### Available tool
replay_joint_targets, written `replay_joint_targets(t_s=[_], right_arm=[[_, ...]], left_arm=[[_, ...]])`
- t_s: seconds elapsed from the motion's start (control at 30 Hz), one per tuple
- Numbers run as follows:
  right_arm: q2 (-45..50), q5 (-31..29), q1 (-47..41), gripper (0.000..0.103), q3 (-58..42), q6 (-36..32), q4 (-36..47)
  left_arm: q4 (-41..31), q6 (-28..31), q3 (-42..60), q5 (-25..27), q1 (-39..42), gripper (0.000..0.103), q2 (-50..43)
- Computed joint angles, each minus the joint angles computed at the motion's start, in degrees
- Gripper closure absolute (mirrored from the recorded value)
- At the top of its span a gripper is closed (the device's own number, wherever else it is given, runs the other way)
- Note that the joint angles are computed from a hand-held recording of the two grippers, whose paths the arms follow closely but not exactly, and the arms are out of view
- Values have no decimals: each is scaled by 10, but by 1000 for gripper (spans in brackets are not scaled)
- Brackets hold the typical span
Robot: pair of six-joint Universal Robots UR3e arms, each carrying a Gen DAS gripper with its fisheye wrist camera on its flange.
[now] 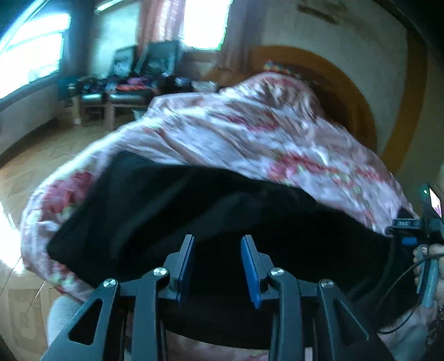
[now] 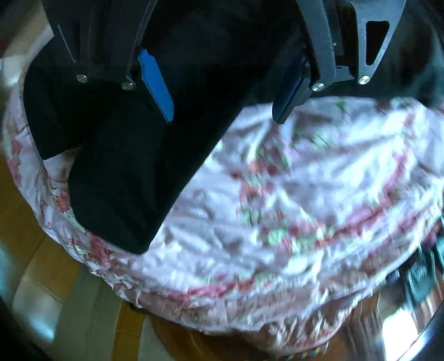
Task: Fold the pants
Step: 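Fold the held hem over toward the right tool and lay it down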
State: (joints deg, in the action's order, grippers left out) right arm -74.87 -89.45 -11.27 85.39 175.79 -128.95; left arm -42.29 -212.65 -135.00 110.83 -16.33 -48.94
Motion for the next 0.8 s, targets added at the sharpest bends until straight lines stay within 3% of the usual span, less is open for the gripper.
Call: replay_joint_targets(t_s=[0.13,0.23,0.33,0.47,0.7,0.8], right_arm=[[-112,23,-65,27,163,-49,-81],[-194,68,-153,18,257,-57,-73],[-263,158,-257,18,319,-85,-19],[-306,189,-303,18,327,-106,19],[-374,288,-439,18,349,-139,118],[-408,285,-477,19,361,-166,149]], left_arm=[[76,21,-11,-43,0,69,-72],[119,26,-17,-73,9,69,-112],[172,27,-22,-89,8,69,-168],[196,30,-19,-95,1,69,-218],[200,41,-44,-107,5,69,-193],[202,43,-44,-111,4,69,-193]])
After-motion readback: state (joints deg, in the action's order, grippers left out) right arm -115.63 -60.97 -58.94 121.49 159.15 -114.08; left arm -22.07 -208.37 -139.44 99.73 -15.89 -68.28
